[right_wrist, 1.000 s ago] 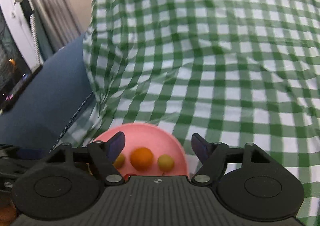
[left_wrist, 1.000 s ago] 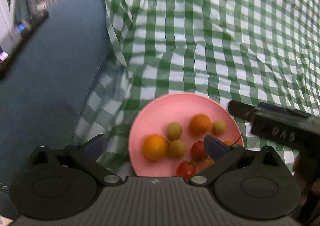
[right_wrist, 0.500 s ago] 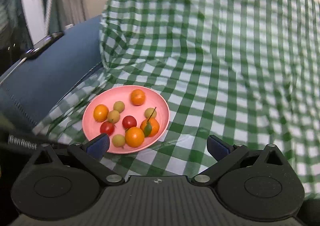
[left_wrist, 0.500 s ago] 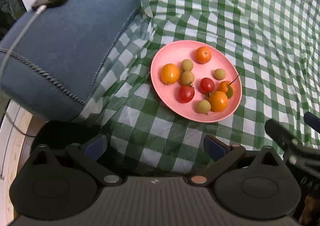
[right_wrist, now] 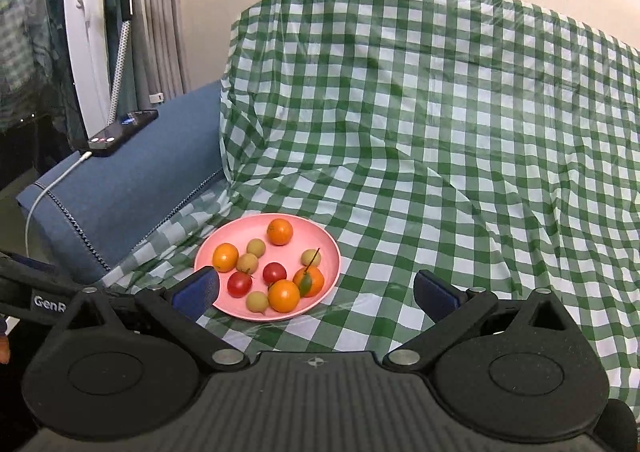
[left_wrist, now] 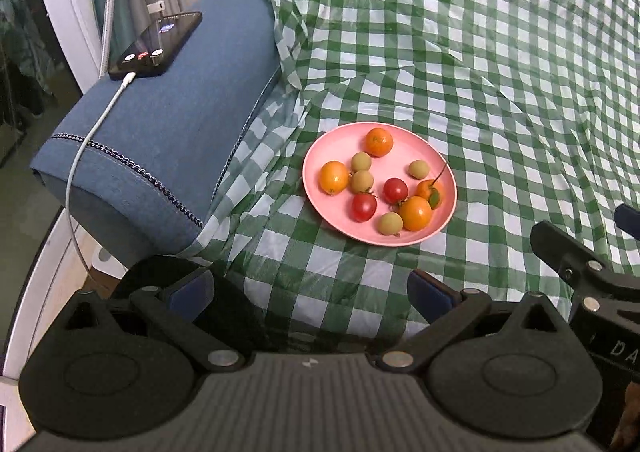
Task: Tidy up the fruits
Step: 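Lift both open grippers away from the pink plate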
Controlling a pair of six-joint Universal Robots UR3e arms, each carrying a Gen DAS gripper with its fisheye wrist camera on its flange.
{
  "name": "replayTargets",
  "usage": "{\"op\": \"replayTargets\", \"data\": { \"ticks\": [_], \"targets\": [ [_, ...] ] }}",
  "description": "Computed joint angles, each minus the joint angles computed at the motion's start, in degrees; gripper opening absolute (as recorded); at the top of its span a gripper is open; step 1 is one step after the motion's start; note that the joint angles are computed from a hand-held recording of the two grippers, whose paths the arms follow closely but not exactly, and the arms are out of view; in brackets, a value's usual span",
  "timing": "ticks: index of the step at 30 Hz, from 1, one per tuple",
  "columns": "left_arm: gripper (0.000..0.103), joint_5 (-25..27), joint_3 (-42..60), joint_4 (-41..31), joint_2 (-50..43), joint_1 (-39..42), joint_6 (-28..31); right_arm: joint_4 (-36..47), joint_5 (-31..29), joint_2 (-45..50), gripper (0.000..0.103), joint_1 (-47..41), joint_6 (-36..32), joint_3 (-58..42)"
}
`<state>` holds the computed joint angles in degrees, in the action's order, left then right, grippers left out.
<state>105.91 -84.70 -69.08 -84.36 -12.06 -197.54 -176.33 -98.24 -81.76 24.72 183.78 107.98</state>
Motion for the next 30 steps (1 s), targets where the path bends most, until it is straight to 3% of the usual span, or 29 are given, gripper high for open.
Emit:
{"op": "replayTargets", "data": {
  "ticks": [18, 27, 30],
  "targets": [
    [0.103, 1.19, -1.27, 0.41, 1.38, -1.64, 0.06, -1.08, -1.35, -4.81, 0.102, 0.58, 0.39, 4.69],
    [0.103, 6.15, -0.86, 2.13, 0.08, -3.56, 0.27, -0.52, -1.58, -4.76, 0.102, 0.8, 0.7, 4.66],
    [0.103, 5.39, -1.18, 2.89, 0.37, -3.03, 0.83, -1.12, -1.99, -4.46, 0.102, 0.88, 1.0, 4.92]
  ]
}}
